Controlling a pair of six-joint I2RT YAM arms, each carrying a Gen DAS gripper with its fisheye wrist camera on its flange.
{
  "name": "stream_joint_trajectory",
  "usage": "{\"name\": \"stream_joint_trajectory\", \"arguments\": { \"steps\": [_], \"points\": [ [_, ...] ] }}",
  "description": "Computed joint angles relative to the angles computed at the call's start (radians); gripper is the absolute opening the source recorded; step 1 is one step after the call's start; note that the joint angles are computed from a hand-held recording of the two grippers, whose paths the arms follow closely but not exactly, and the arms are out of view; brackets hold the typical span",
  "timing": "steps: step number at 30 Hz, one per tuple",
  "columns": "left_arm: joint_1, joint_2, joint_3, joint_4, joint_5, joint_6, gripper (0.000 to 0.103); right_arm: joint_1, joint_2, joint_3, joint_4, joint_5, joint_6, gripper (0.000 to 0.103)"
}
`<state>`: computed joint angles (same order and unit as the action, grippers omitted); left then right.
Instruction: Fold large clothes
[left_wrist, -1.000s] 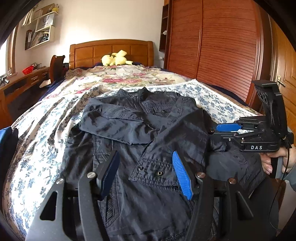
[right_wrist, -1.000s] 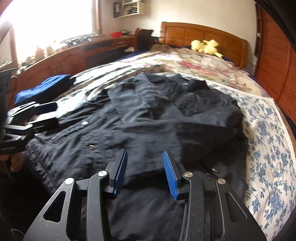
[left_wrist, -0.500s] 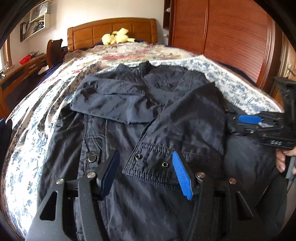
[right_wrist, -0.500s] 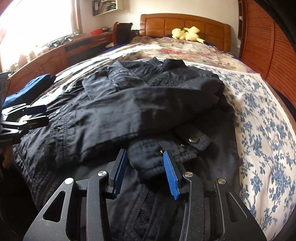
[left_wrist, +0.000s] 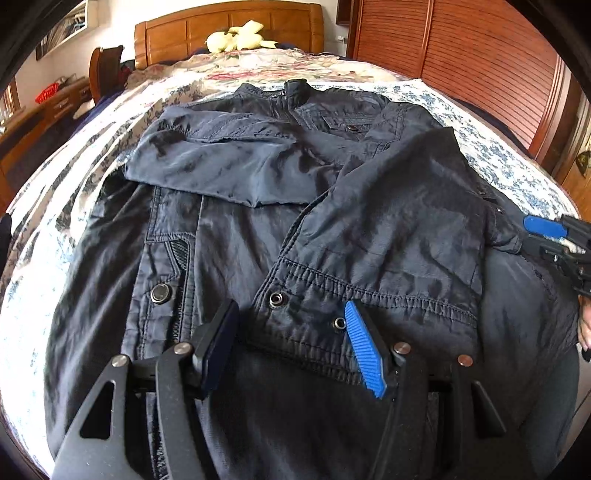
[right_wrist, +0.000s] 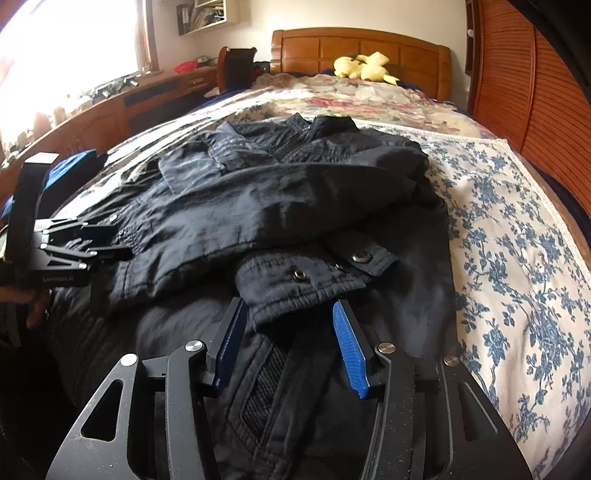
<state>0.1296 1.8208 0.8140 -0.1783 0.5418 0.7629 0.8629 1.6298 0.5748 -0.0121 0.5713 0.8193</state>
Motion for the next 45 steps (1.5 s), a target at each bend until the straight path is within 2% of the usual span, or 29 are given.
{"name": "stream_joint_trajectory", "arguments": {
  "steps": [6, 11, 13, 16, 19, 21, 23, 27, 35, 37, 42, 45],
  "points": [
    [0.011, 0.06, 0.086, -0.112, 0.039, -0.001, 0.057, -0.003, -0.009, -0.022, -0.002, -0.02, 0.033, 0.051],
    [0.013, 0.058, 0.094, -0.152, 0.063, 0.034, 0.036, 0.001, 0.002, -0.008, -0.022, -0.028, 0.043, 0.051],
    [0.018, 0.048, 0.093, -0.172, 0.084, 0.051, 0.019, 0.003, 0.007, 0.003, -0.03, -0.031, 0.038, 0.051],
    [0.047, -0.02, 0.052, -0.115, 0.135, 0.038, 0.014, 0.004, 0.019, 0.027, -0.046, -0.031, 0.028, 0.051],
    [0.096, -0.061, 0.062, -0.08, 0.199, -0.008, 0.013, 0.003, 0.03, 0.048, -0.056, -0.03, 0.016, 0.051],
    [0.125, -0.069, 0.085, -0.051, 0.217, -0.043, 0.013, 0.0, 0.038, 0.06, -0.062, -0.031, 0.01, 0.051],
    [0.146, -0.052, 0.129, -0.08, 0.236, -0.047, 0.013, -0.002, 0.047, 0.074, -0.07, -0.033, 0.005, 0.051],
    [0.161, -0.021, 0.174, -0.087, 0.217, -0.052, 0.014, -0.007, 0.061, 0.096, -0.081, -0.036, -0.009, 0.051],
    [0.196, -0.026, 0.162, -0.089, 0.222, -0.009, 0.031, -0.003, 0.091, 0.148, -0.101, -0.031, -0.023, 0.051],
    [0.219, -0.03, 0.166, -0.12, 0.249, 0.024, 0.039, -0.002, 0.097, 0.154, -0.099, -0.029, -0.025, 0.051],
    [0.28, -0.043, 0.176, -0.214, 0.317, 0.137, 0.045, 0.002, 0.099, 0.156, -0.101, -0.027, -0.019, 0.051],
    [0.314, -0.042, 0.193, -0.276, 0.352, 0.206, 0.052, 0.007, 0.103, 0.151, -0.098, -0.023, -0.004, 0.051]
  ]
}}
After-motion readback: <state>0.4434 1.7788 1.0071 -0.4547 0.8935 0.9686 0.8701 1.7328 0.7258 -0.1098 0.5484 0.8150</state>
